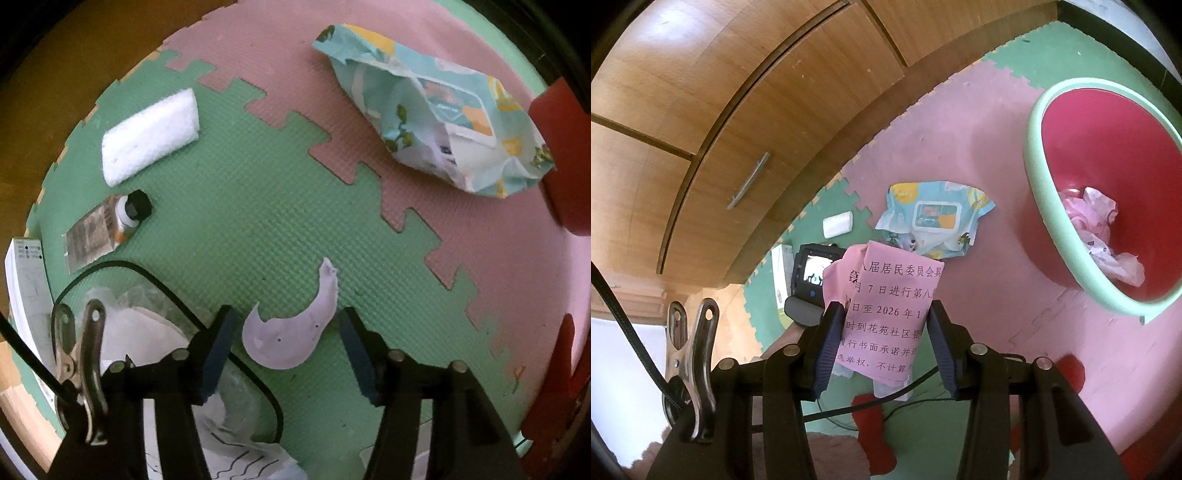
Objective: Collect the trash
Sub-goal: 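Lower the left tool and close it on the white curved plastic piece, then carry the white plastic piece and pink paper over the red bucket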
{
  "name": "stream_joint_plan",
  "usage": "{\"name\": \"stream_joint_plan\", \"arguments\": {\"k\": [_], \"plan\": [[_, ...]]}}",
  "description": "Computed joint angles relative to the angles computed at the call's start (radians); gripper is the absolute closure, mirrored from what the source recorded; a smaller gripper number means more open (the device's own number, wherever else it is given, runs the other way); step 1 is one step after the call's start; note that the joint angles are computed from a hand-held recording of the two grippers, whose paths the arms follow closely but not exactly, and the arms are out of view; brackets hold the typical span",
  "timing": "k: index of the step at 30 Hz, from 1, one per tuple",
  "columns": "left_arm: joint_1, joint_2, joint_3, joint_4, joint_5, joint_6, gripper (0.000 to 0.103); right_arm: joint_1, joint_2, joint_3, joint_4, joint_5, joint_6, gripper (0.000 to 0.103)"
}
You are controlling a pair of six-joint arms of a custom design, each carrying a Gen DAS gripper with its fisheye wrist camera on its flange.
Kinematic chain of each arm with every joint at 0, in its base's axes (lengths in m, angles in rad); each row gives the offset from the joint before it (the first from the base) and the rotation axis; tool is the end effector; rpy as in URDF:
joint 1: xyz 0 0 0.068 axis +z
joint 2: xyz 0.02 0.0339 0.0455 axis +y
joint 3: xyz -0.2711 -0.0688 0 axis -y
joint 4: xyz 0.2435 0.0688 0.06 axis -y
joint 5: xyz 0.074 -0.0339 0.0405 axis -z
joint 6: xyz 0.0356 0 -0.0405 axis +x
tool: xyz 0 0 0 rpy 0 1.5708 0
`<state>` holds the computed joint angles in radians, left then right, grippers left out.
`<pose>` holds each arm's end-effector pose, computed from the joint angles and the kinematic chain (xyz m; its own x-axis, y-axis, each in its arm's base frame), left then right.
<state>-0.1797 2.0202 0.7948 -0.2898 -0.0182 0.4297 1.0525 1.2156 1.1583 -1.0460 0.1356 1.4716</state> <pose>0.2783 -0.0499 0.0395 -0.8190 0.5721 -0.0429 0.5708 0.8201 0.0397 0.1139 0.1900 0.3161 -0.8702 0.4643 -0.1647 0.3578 0.8255 0.4365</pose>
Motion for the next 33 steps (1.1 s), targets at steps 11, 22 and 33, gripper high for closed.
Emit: {"name": "stream_joint_plan", "arguments": {"k": [11,22,33], "plan": [[-0.015,-0.077,-0.015,-0.056,0.027,-0.027,0.059,0.008,-0.001,0.009,-0.005,0.013,0.006,0.056],[-0.015,-0.321,0.034,-0.273,0.169,-0.128,0.059,0.025,-0.010,0.049,-0.031,0.047,-0.001,0.056],[-0.085,-0.545,0.116,-0.472,0.214,-0.209,0.059,0.098,-0.037,0.096,-0.123,0.142,0.045,0.056]]}}
